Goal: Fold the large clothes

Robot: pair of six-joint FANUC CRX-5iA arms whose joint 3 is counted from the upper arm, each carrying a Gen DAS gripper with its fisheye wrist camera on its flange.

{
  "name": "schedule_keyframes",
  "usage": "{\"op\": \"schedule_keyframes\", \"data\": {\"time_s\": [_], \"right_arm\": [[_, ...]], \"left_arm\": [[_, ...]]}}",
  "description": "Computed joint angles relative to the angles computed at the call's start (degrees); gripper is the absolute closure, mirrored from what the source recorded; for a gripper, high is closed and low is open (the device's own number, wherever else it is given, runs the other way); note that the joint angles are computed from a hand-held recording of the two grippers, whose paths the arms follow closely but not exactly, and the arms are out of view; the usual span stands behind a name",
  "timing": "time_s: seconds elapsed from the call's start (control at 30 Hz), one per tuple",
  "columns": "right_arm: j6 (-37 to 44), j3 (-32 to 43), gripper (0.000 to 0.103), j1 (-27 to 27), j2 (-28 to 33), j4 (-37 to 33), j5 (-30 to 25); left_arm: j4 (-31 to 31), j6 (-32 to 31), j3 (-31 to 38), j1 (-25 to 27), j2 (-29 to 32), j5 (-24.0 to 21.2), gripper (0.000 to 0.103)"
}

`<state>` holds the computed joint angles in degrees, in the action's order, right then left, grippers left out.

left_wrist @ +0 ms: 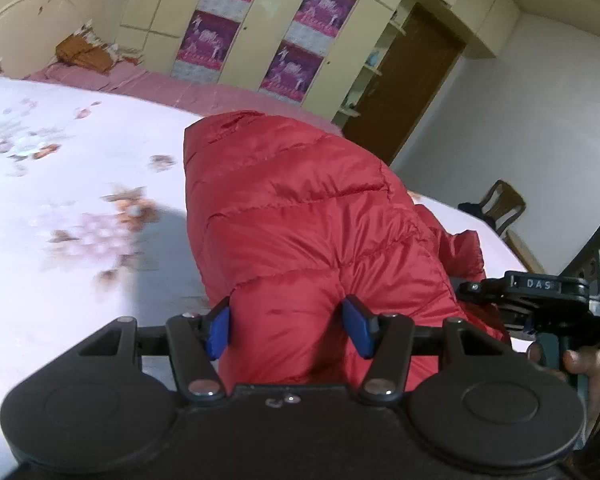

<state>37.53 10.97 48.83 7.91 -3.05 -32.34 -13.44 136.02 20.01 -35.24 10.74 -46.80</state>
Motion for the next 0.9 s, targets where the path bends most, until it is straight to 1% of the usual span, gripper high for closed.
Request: {"op": "schedule_keyframes", "data": {"time_s": [0.07, 0.13, 0.27, 0.37, 0.4, 0.53, 0.57, 0.6, 0.63, 0.67, 0.7, 0.73, 0.77, 0.8, 0.83, 0.87, 0.9], "right_arm": [[-1.51, 1.16, 0.080, 1.18, 1.92, 0.85, 0.04], [-3.28, 2.83, 0.080, 2.08, 4.19, 1.62, -0.37], [-3.17, 5.20, 0.080, 2.69, 7.38, 0.78, -1.63], [-7.17, 4.83, 0.080, 3.23, 9.10, 3.22, -2.22], [-7.78, 4.52, 0.080, 3.02, 9.31, 3.04, -2.16], [-8.51, 3.57, 0.079, 3.18, 9.11, 4.95, -2.39], [-8.64, 3.58, 0.079, 3.23, 9.10, 5.34, -2.65], [-8.77, 3.56, 0.076, 3.19, 9.03, 5.77, -3.08], [-10.81, 3.08, 0.065, 3.65, 8.66, 8.39, -3.77], [-14.14, 1.65, 0.063, 4.43, 7.72, 13.12, -4.38], [-16.92, -0.41, 0.063, 4.98, 6.59, 17.77, -3.79], [-19.94, -2.76, 0.063, 5.72, 5.20, 23.10, -3.11], [-22.09, -4.73, 0.063, 6.31, 4.14, 28.55, -2.68], [-21.47, -5.40, 0.064, 6.79, 3.67, 32.63, -3.08], [-18.92, -4.82, 0.077, 7.10, 3.85, 33.71, -3.58], [-14.19, -2.99, 0.090, 7.25, 4.51, 32.15, -4.14], [-10.71, -1.31, 0.090, 7.32, 5.34, 30.64, -4.70]], "left_arm": [[2.06, -2.86, -2.17, 1.83, -1.14, 0.01, 0.048], [4.77, -5.45, -5.03, 3.91, -2.30, 1.16, 0.048], [9.48, -9.46, -10.19, 7.36, -3.78, 2.77, 0.046], [12.34, -10.88, -13.96, 8.99, -4.43, 5.53, 0.046], [13.01, -11.15, -14.47, 9.12, -4.54, 6.30, 0.046], [12.05, -12.12, -13.26, 8.72, -3.95, 5.51, 0.044], [12.80, -12.58, -13.70, 9.10, -4.10, 5.83, 0.040], [13.28, -12.57, -13.64, 9.56, -4.00, 5.68, 0.035], [13.33, -12.24, -13.71, 9.92, -4.01, 5.60, 0.027], [12.08, -11.03, -14.03, 10.07, -4.68, 5.41, 0.026], [9.71, -9.02, -14.36, 9.76, -5.76, 4.83, 0.029], [7.22, -7.25, -14.51, 9.39, -6.84, 4.32, 0.036], [5.65, -6.66, -14.96, 9.20, -7.85, 4.76, 0.053], [5.61, -7.69, -15.47, 9.37, -8.53, 5.64, 0.062], [5.00, -7.99, -14.88, 9.24, -8.40, 5.63, 0.073], [5.08, -9.21, -14.10, 9.15, -7.75, 5.91, 0.073], [5.80, -11.02, -13.34, 9.09, -6.88, 6.19, 0.073]]}}
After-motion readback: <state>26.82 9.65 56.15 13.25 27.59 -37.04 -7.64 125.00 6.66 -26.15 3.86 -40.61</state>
